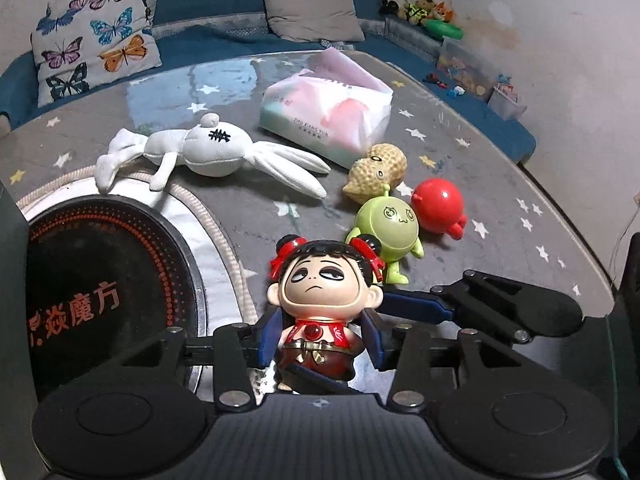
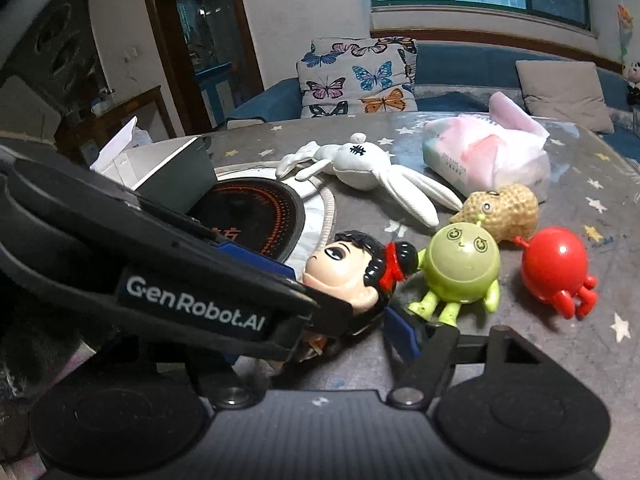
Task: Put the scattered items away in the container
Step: 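Close the left tool fingers around the red-dressed doll figure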
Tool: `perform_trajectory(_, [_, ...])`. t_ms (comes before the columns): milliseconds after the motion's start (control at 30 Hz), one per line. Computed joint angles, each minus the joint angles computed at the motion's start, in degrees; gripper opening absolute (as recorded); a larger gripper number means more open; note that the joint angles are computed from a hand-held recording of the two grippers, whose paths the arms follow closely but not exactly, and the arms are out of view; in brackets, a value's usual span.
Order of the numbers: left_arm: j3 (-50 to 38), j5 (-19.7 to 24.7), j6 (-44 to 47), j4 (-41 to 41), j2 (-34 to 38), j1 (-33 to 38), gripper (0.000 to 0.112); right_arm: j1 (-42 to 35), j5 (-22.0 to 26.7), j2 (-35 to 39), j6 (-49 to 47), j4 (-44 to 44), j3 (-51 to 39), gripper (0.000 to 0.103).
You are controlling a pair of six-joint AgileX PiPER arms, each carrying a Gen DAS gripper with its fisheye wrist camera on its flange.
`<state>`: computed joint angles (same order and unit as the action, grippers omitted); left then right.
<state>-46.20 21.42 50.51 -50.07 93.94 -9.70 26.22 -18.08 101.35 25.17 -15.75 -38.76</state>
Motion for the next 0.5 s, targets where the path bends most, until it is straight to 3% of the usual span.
perform_trajectory(267, [1.1, -2.4, -0.7, -0.2, -0.9, -1.4, 0.042, 1.7, 0.8, 0.8, -8.2, 9.7, -1.0, 0.073])
perform_trajectory(500, [6.2, -5.3, -1.6, 0.6, -6.1, -2.6, 0.038, 4.7, 1.9, -1.8, -15.9, 19.3, 0.6, 0.071])
